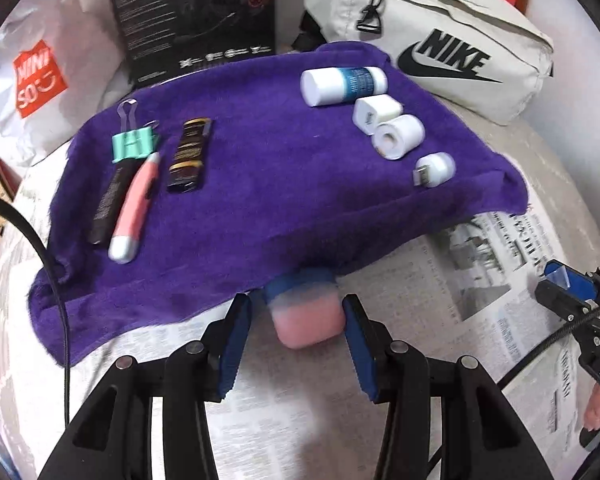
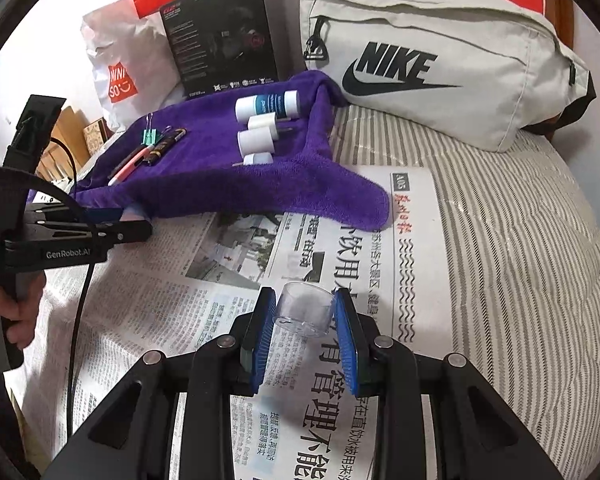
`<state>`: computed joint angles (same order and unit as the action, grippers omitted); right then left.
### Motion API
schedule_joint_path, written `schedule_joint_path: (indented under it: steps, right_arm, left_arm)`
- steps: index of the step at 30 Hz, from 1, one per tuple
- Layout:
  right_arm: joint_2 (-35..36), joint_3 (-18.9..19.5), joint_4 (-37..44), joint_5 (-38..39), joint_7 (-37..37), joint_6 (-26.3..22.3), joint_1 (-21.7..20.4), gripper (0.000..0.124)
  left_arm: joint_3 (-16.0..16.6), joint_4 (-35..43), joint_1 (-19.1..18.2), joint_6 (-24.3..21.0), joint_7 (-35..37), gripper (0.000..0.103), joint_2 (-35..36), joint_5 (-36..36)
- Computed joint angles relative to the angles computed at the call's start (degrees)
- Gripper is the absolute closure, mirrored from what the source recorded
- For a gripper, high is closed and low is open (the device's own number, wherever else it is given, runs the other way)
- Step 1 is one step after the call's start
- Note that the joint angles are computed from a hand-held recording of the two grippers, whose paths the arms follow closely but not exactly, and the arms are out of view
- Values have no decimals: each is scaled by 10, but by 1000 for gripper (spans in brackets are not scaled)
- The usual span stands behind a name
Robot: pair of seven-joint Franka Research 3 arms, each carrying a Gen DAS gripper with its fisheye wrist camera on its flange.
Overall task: Organize rigid objects
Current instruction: 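Grasp the pink blue-lidded cup with the left tool while the right tool grasps the clear plastic cap, then lift and carry the pink cup and clear cap over the purple towel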
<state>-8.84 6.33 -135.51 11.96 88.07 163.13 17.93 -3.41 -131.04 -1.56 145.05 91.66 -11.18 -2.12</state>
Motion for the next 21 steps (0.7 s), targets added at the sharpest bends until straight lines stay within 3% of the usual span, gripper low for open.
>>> schedule_joint_path:
  steps: [12,14,21]
  right_arm:
    - [10,0,9,10,-10,-3,5,94]
    - [12,1,10,5,-7,-3,5,94]
    - [15,3,11,-10,1,-3,3,94]
  left_arm:
    - [9,-10,-4,25,53,58,-3,-19]
    - [11,-14,-7,33,69,68,-4,-28]
    - [14,-27,-6,41,89,67,-14,-42]
